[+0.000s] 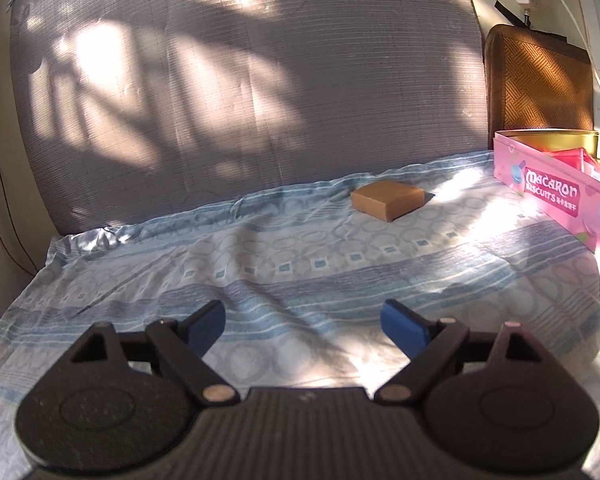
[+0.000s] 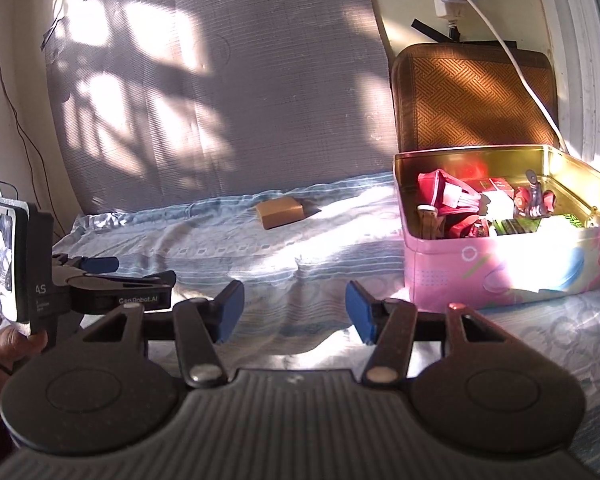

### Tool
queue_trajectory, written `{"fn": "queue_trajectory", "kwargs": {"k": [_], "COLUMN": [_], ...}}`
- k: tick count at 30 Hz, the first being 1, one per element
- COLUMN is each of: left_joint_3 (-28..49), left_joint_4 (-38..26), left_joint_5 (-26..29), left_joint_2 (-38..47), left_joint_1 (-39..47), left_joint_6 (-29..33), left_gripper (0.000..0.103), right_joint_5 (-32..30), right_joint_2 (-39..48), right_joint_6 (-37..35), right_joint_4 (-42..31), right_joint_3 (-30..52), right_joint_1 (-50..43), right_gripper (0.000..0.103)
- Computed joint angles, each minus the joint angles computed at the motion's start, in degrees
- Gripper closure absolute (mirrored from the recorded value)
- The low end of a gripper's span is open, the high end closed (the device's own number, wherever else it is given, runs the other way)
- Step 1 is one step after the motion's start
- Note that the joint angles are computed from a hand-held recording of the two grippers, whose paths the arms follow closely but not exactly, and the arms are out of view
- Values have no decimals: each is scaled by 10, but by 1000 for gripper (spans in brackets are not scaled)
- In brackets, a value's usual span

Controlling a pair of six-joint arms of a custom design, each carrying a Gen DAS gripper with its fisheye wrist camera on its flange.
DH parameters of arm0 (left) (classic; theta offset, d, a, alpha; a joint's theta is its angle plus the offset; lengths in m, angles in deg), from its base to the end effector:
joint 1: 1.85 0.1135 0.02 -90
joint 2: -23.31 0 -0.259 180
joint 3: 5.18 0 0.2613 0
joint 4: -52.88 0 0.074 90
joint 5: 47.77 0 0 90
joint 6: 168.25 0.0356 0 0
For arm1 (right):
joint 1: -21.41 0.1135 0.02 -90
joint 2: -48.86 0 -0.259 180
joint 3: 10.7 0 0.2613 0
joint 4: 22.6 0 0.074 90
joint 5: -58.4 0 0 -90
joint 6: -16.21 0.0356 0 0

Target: Organize rigid objects

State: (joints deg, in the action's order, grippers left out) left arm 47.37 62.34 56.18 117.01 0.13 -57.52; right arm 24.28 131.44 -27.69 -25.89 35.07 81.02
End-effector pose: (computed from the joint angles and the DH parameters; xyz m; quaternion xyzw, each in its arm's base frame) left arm 0.3259 0.0027 0.1430 0.1996 0.8456 -0.0088 0.4950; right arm 0.1608 0.2160 0.1532 0.1021 0.8187 0.0405 0.5637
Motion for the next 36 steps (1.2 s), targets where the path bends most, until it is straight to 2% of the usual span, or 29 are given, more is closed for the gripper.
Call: {"fn": "queue_trajectory", "kwargs": {"k": [6,9,11,12,15,18,21,24,27,29,32,36], "left_joint_3": [81,119,128,134,157,176,201,208,210,210,211,213], "left_joint_4": [-27,-67,-73,-78,-106,-125,-158,-164,-166,-166,-167,-167], "left_joint_5": [-1,15,28,28,32,30,37,39,39,39,39,38], "left_joint_2": [77,106,112,115,129,142,155,160,161,162,162,163], "left_joint_1": [46,59,67,68,70,70,73,74,74,74,73,72], "left_joint_6": [-54,-72,-83,-85,-89,-96,-99,-100,-99,-99,-99,-98], "left_gripper": [15,16,16,16,16,16,16,15,14,14,13,13], "right_joint_5": [-117,-195,-242,-266,-298,-315,-318,-335,-322,-328,-314,-326], "right_joint_2": [55,104,145,173,254,335,406,461,510,507,479,391], "right_joint_6": [-146,-190,-209,-218,-259,-301,-298,-269,-269,-265,-282,-300], "right_joint_4": [102,123,122,118,88,45,-20,-78,-149,-142,-126,-69], "right_joint_3": [46,96,141,172,271,377,482,566,644,639,593,452], "right_joint_1": [-94,-161,-204,-228,-276,-309,-336,-359,-367,-366,-349,-311], "right_gripper": [44,44,40,34,30,21,13,13,16,30,31,31]}}
